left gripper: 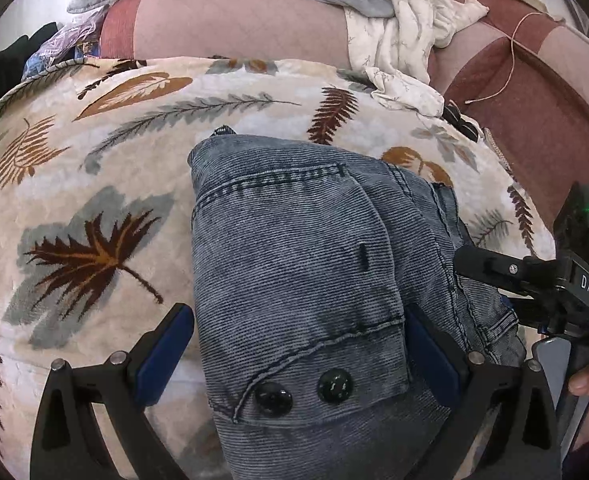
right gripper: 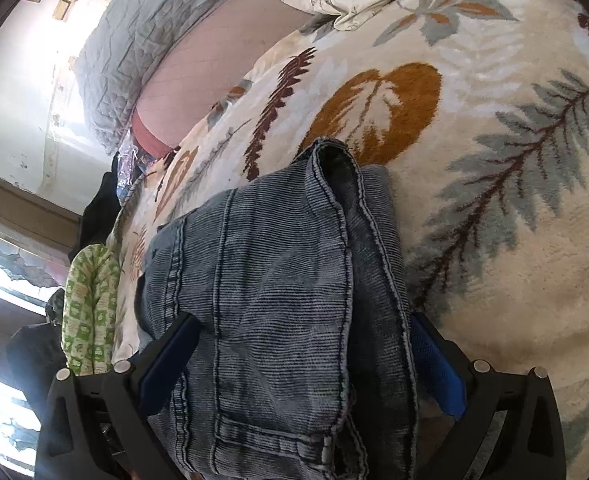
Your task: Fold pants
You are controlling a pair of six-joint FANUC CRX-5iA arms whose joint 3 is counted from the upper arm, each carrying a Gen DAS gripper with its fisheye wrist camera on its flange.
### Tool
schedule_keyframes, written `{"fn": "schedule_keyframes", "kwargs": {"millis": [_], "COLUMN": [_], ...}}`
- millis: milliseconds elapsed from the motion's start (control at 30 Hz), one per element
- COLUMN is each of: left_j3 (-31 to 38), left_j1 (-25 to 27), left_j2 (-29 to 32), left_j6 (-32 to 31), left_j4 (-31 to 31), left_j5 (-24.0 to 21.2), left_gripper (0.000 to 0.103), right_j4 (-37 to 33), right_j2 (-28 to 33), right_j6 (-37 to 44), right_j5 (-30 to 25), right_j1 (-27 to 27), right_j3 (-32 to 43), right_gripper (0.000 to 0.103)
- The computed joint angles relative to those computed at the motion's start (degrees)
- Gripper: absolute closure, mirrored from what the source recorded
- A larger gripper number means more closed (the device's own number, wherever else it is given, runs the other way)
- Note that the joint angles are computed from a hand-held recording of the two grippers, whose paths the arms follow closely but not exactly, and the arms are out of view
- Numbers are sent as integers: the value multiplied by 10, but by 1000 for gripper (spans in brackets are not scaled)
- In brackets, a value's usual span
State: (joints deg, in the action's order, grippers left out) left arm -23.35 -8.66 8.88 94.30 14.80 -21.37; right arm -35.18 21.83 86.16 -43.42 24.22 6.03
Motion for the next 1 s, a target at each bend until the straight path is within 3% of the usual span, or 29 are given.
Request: {"fn": "schedule_keyframes", "kwargs": {"millis": [200,400,1000], "left_j3": [-3,55,121], "left_j1": [-1,-23,-80], "left_j2": [-3,4,8], "left_j6": [6,140,291], "left_j4": [-8,-156,-357], "left_j5": [6,-40,-102], "left_gripper": [1,1,5], "right_j4": [1,9,44], "right_j2": [5,5,1], "right_j6": [5,4,-27], "right_j5": [-5,-2,19], "right_j1": [5,9,26], "right_j3": [7,4,-7], "right_gripper": [0,0,5]}}
